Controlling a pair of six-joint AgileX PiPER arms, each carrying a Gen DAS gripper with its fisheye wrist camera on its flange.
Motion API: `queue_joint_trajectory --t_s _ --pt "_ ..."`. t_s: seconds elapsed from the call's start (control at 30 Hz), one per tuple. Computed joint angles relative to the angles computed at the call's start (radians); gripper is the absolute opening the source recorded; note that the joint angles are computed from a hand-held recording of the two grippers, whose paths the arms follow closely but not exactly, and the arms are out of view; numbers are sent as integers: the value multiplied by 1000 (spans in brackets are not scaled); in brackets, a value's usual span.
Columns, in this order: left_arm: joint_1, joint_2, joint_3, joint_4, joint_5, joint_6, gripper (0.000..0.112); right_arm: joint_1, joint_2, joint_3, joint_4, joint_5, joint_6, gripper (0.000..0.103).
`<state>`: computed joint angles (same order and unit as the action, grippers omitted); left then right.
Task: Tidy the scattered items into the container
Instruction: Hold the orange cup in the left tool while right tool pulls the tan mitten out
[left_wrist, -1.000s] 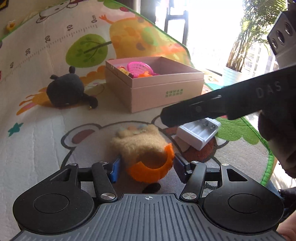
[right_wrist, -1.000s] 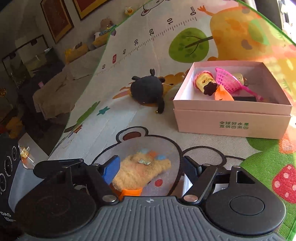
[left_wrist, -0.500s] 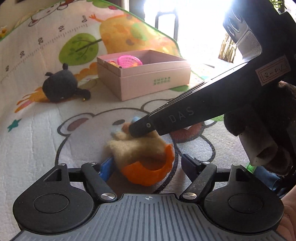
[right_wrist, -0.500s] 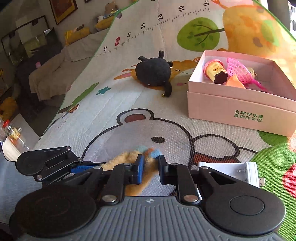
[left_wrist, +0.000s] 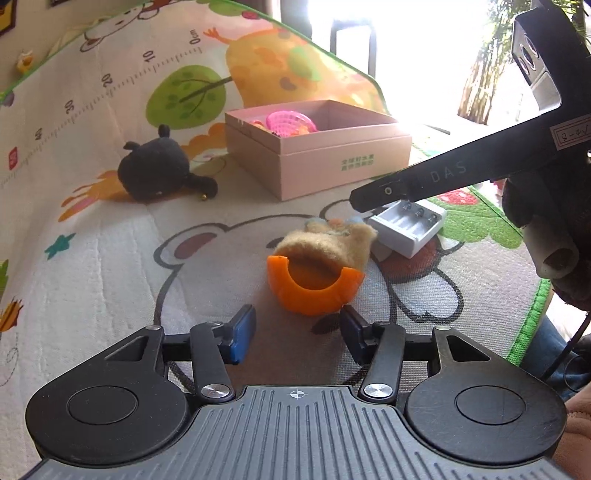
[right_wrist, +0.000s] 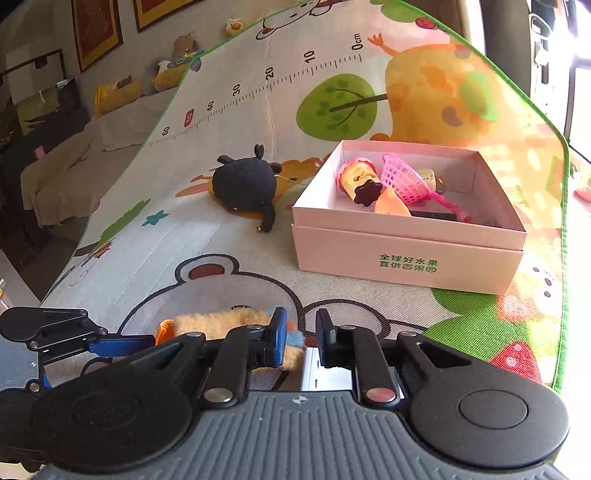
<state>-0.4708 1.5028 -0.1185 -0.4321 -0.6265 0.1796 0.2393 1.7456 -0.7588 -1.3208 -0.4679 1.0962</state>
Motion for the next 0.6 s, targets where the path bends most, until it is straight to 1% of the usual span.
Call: queue_joint_trajectory --t_s 0.03,0.07,0.1,0.13,0.17,0.2,0.27,0.3,0.33,0.37,0.4,0.43,0.47,0.53,0.57,0.6 --pt "2 -1 -2 7 0 0 56 -16 -2 -5 -63 -39 51 18" --pt "8 2 -5 31 -2 -9 60 -21 -4 -8 -109 -72 84 19" --pt "8 7 -8 46 -7 -15 65 -19 -7 -9 -139 -99 100 23" --pt "3 12 -13 51 -11 -15 65 -11 -6 -10 -165 -120 113 25" --pt "-6 23 -22 48 -15 -7 65 2 -2 -16 -190 -136 126 31" --pt "-23 38 -35 29 -20 9 65 17 5 -22 -208 -142 135 36" --pt "-53 63 -53 -16 -31 47 65 54 18 -32 -218 -114 133 40" --pt "-68 74 -61 -38 -36 68 64 78 26 -32 -205 -79 118 40" --pt "-78 82 -66 -52 -40 83 64 88 36 -36 -200 -64 116 40" --pt "-84 86 -68 -56 -42 89 64 87 46 -40 -205 -65 127 40" --pt "-87 89 -69 -60 -44 93 65 80 55 -45 -217 -69 150 32" --pt "-87 92 -71 -65 -43 94 65 69 61 -48 -218 -77 163 28" --pt "-78 95 -70 -50 -47 81 66 56 64 -49 -216 -90 169 27" --pt "-65 97 -69 -34 -50 64 70 37 61 -44 -205 -105 169 24" --pt "-61 102 -71 -32 -58 58 75 31 56 -40 -196 -110 164 20" --pt "-58 108 -74 -27 -63 53 77 26 49 -34 -182 -115 154 17"
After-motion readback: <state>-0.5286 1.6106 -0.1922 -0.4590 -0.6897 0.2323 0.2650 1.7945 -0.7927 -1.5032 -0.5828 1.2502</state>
